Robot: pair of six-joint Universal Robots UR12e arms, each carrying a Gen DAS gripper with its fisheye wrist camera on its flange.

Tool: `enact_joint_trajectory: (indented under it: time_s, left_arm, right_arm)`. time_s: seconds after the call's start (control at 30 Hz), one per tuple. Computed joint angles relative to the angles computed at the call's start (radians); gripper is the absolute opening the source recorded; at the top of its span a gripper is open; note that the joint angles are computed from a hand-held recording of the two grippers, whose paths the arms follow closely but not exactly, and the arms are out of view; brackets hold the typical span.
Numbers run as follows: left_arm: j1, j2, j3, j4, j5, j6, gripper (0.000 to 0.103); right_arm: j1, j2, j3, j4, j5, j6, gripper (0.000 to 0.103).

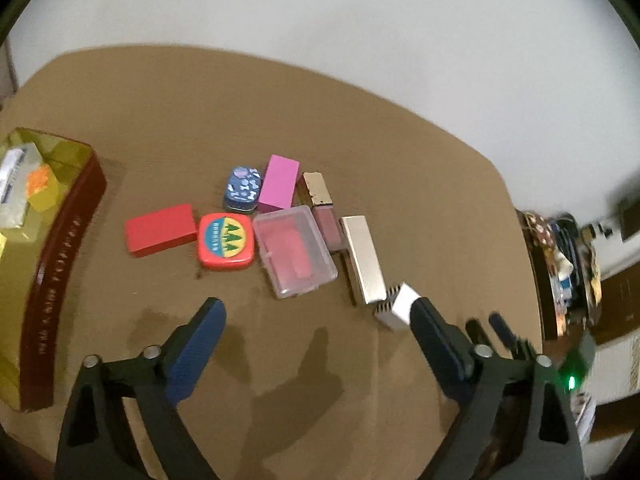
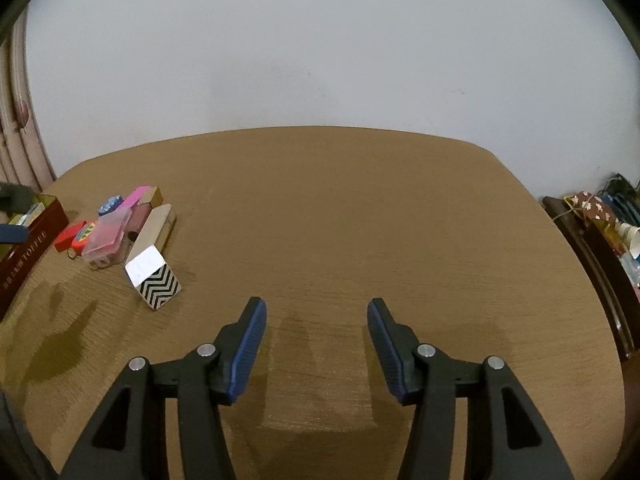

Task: Organize rigid objects
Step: 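Move the left tool to the clear box with red contents and grasp it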

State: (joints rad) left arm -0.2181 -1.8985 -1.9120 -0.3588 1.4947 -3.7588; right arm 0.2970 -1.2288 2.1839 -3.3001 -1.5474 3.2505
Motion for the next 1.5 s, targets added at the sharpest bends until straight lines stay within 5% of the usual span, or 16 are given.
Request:
enact_joint_trajectory:
  time_s: [0.43,0.63,0.8,1.0,1.33,1.5]
  left_arm:
    - [0.027,-0.081,0.08,-0.122,-0.092,-0.092,0.071]
    - [0.034,-0.101,0.104,-0.176,-0.115,-0.075,0.04]
    - [0.029,-0.119,0.126,-0.209,-0.114,-0.081,0.041]
    - [0.012,-0.129,0.146,-0.19,-0.076,-0.131,0.069]
    - [0.025,-0.15,0.17,-0.226,-0.086,-0.182,0.068]
    - [0.019,-0.151,0.183,-0.254,-0.058,-0.148,0.056]
  right_arm:
    - [-0.033,-0.008,0.021,-0.037,0.105,0.024,0.054]
    - [-0.037,-0.01,0.022,-0.03,0.112,0.029,0.054]
    - [-0.045,-0.014,0.028,-0.035,0.127,0.028,0.054]
    - [-0.055,-0.019,0.035,-0.035,0.139,0.02,0.054]
    - [-0.06,-0.033,0.046,-0.031,0.147,0.017,0.054]
    - [-0.06,-0.036,0.043,-0.015,0.143,0.02,0.054]
